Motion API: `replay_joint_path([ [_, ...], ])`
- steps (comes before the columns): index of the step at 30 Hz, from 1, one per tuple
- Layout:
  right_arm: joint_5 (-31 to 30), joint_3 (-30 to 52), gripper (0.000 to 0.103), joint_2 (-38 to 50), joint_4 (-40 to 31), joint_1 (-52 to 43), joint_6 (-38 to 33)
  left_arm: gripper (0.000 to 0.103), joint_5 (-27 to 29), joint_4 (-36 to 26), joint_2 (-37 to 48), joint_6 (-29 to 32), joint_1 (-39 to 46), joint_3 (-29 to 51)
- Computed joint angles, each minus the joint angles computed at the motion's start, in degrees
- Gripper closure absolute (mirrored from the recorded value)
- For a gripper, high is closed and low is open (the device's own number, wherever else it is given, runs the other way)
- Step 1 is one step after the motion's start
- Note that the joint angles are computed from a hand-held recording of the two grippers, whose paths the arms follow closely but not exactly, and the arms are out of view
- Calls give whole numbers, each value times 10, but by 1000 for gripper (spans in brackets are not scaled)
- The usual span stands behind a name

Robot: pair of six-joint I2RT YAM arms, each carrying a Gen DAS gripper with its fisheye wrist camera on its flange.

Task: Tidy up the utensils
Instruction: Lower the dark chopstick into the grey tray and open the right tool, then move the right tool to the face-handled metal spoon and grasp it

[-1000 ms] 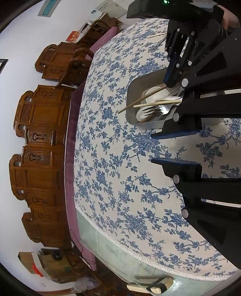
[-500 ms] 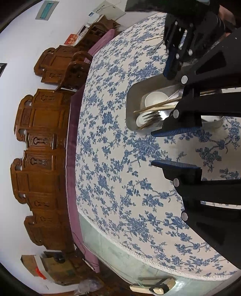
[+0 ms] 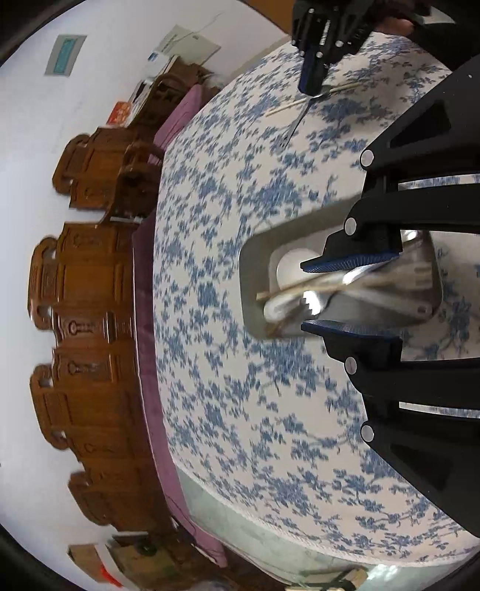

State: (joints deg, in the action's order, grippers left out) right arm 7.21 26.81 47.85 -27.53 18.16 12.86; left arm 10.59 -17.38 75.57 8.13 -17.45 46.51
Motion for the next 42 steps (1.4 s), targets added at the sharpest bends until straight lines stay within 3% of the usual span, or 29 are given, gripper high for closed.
replay_joint_path([
  [10, -93, -65, 85, -156, -120, -218, -134, 67, -41, 8, -12, -15, -82, -24],
  [16, -146, -75, 76, -150, -127, -321, -204, 62, -63, 11, -15, -39, -125, -34],
  [20, -154, -77, 68, -106, -98, -333, -222, 58, -79, 16, -20, -58, -158, -45],
  [30, -141, -30, 68, 159, 67, -311, -250, 56, -119, 33, 13, -111, -249, -42],
  [37, -139, 25, 74, 282, 81, -305, -270, 56, -136, 37, 41, -126, -288, -38],
  [42, -128, 42, 75, 304, 74, -289, -260, 56, -142, 41, 53, -130, -301, -37],
])
